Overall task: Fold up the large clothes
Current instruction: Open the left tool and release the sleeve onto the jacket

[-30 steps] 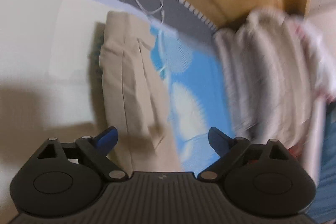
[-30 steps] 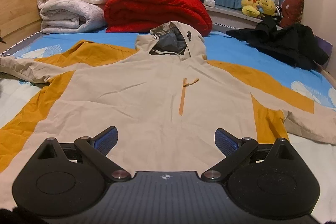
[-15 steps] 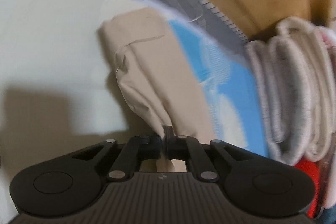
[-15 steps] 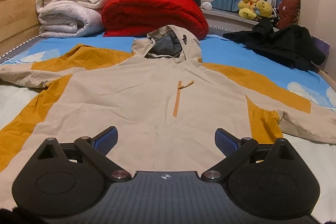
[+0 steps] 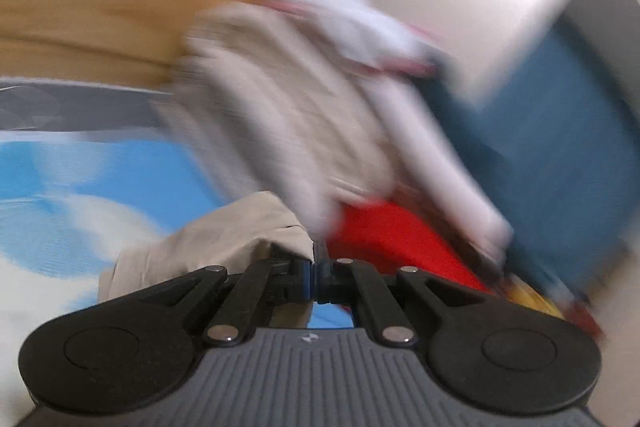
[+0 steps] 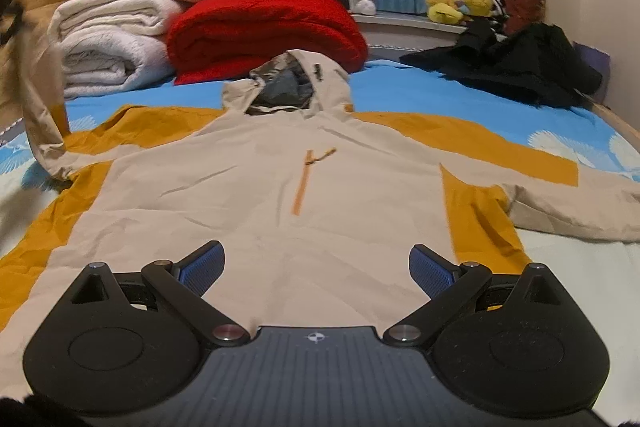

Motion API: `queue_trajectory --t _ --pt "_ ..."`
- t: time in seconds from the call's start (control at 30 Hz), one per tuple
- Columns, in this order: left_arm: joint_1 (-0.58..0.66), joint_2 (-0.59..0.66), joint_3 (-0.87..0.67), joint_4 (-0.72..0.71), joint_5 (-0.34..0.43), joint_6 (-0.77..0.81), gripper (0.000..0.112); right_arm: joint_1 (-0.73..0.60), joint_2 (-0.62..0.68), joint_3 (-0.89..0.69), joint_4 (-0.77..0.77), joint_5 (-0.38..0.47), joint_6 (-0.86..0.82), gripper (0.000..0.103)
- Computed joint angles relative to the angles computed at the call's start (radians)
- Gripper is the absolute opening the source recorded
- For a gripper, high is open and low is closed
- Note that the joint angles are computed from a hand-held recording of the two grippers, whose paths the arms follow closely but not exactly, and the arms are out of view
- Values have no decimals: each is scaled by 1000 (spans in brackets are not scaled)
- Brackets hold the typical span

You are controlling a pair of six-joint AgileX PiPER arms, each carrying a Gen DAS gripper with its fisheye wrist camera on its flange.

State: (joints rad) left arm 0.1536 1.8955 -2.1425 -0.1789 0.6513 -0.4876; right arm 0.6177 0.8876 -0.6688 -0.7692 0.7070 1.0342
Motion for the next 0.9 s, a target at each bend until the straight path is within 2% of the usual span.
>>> queue_trajectory --t 0.07,0.17,0.2,0.23,0.27,0.3,0.37,0.5,0.6,0.67,0.73,0.77,0.9 --pt "-158 -14 12 -19 -20 73 1 -70 -33 16 57 -32 -73 98" --pt "-365 16 38 -138 -10 204 3 -266 -80 34 282 -120 -366 98" --pt "-416 30 62 -176 -7 250 15 -334 -90 42 366 -150 -466 98" --pt "-471 73 58 -216 36 300 52 -396 -96 46 455 -172 -566 98" --pt "-510 105 61 -227 74 321 70 -456 -97 48 546 -187 -666 98" --pt "-542 113 103 -213 85 318 80 -519 -95 49 640 -200 -766 98" --pt "-569 63 272 -237 42 377 79 -631 -85 47 824 -212 -966 98" --pt "-477 -111 603 -321 -40 531 81 -829 15 -11 1221 -212 -1365 98" --pt "-360 -230 751 -191 -108 480 83 -920 172 -121 1521 -171 -1593 99" --pt "-303 -305 829 -29 -149 349 83 -945 316 -218 1721 -152 -1712 99" --pt "-238 -328 849 51 -128 316 84 -920 471 -331 1844 -160 -1727 99" --pt "-209 -316 837 31 -104 360 84 -898 552 -400 1847 -171 -1674 99" --pt "-114 -246 797 -247 -13 670 84 -804 857 -689 1651 -192 -1281 99"
